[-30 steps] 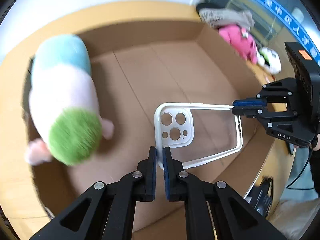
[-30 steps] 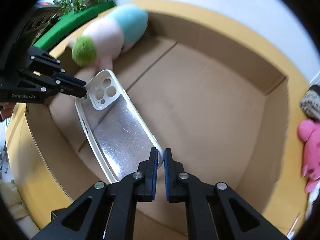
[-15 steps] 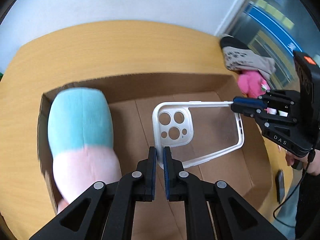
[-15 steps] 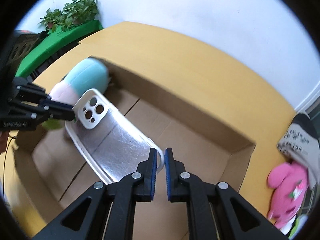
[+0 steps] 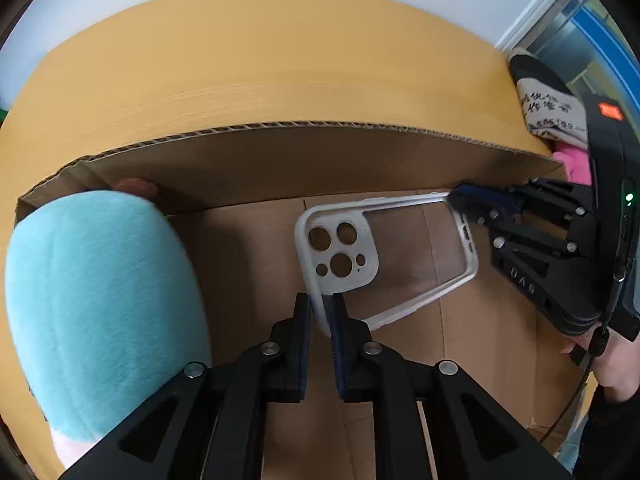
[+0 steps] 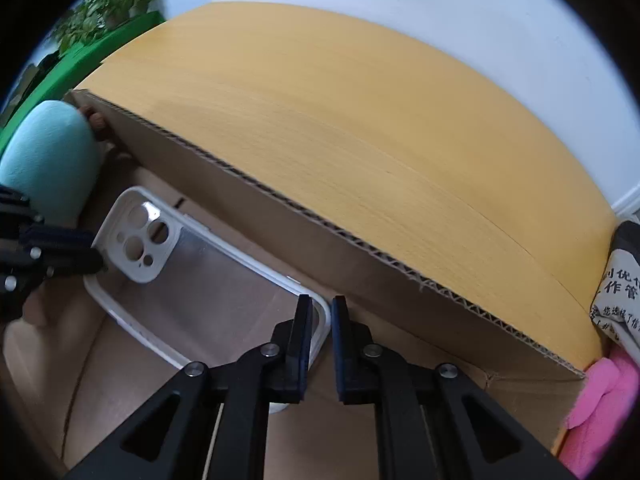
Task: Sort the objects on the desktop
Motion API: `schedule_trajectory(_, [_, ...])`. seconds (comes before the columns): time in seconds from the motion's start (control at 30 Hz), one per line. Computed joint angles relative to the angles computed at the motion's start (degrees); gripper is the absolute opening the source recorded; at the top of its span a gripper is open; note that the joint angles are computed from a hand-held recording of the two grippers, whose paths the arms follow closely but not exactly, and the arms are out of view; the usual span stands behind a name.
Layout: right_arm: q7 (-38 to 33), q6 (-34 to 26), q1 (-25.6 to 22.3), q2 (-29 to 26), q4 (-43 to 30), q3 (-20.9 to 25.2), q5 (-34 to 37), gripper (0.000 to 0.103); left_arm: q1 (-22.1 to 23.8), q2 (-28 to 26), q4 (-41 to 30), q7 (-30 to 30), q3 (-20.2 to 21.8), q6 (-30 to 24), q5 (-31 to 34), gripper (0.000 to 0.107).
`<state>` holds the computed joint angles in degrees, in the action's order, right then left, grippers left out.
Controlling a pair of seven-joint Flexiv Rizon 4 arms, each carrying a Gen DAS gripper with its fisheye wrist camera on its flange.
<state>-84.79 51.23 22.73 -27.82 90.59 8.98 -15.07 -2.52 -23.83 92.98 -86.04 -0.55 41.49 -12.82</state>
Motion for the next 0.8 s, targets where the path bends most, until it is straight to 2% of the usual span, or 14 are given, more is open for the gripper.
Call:
schedule_trajectory(0.03, [1.1,1.3,0.4,0.4,1.0,-0.7,-1.0,0.01,-0.3,0.0,-0.1,-0.1,0.1,0.0,0.5,0.018])
schedule_trajectory(0.07, [1.2,2.3,0.0,1.0,1.9,-0.6,-0.8,0.014,-0.6,0.3,0.0,-0.3,0.1,0.2,1.0,0.03])
schedule_trajectory(0.1, [1.1,3.1,-0.4,1.8,2.9,-0.4,-0.6,0.027,-0.8,0.6,0.1,-0.4,0.1,0.6,1.1,0.039])
schedule_trajectory(0.13, [1.3,4.4,-0.7,3.3,4.5,-0.3,-0.5,0.051,-0.8,1.2,0.7,-0.1,-0.1,1.8,0.7,0.056])
schedule_trajectory(0.17, [1.7,5.4,-1.0,4.7,6.0,-0.2,-0.5,0.062,-1.0,2.3,1.8,0.1,-0.2,3.7,0.6,0.068])
schedule_trajectory(0.2, [2.1,7.1,-1.6,6.9,8.2,0.2,0.1,0.073,-1.6,3.5,2.6,-0.6,0.3,5.4,1.7,0.072])
schedule_trajectory(0.27, [1.8,10.1,-2.9,11.3,12.3,1.6,2.1,0.074,-3.2,6.7,4.8,-3.3,1.5,9.5,4.7,0.081])
schedule_trajectory(0.33, [1.3,13.0,-4.1,16.8,17.4,3.0,4.4,0.078,-3.5,11.3,9.2,-3.2,1.2,14.5,4.6,0.084])
schedule_trajectory(0.4, [0.8,16.4,-5.2,23.4,23.5,4.4,5.9,0.079,-4.6,16.6,14.2,-4.4,1.5,20.4,6.7,0.094])
schedule_trajectory(0.43, [1.8,16.7,-4.2,24.9,24.4,3.4,5.7,0.079,-5.4,19.3,16.4,-7.0,2.2,23.1,10.3,0.103])
schedule_trajectory(0.5, [4.0,18.4,-5.5,30.2,29.4,5.4,4.9,0.079,-5.9,24.1,20.1,-11.9,2.6,26.1,17.9,0.103])
schedule_trajectory(0.6, [16.6,21.7,-5.7,34.2,34.7,5.7,-5.0,0.079,-5.1,30.5,25.6,-16.7,0.9,27.3,24.4,0.103])
schedule_trajectory(0.7, [25.2,24.0,-8.4,38.3,39.6,7.5,-13.1,0.079,-1.6,37.1,30.6,-28.1,-2.7,28.5,34.6,0.103])
schedule_trajectory(0.8, [33.3,24.0,-10.9,42.2,43.0,10.0,-21.7,0.079,-0.9,41.9,36.1,-31.7,-3.8,33.4,34.1,0.103])
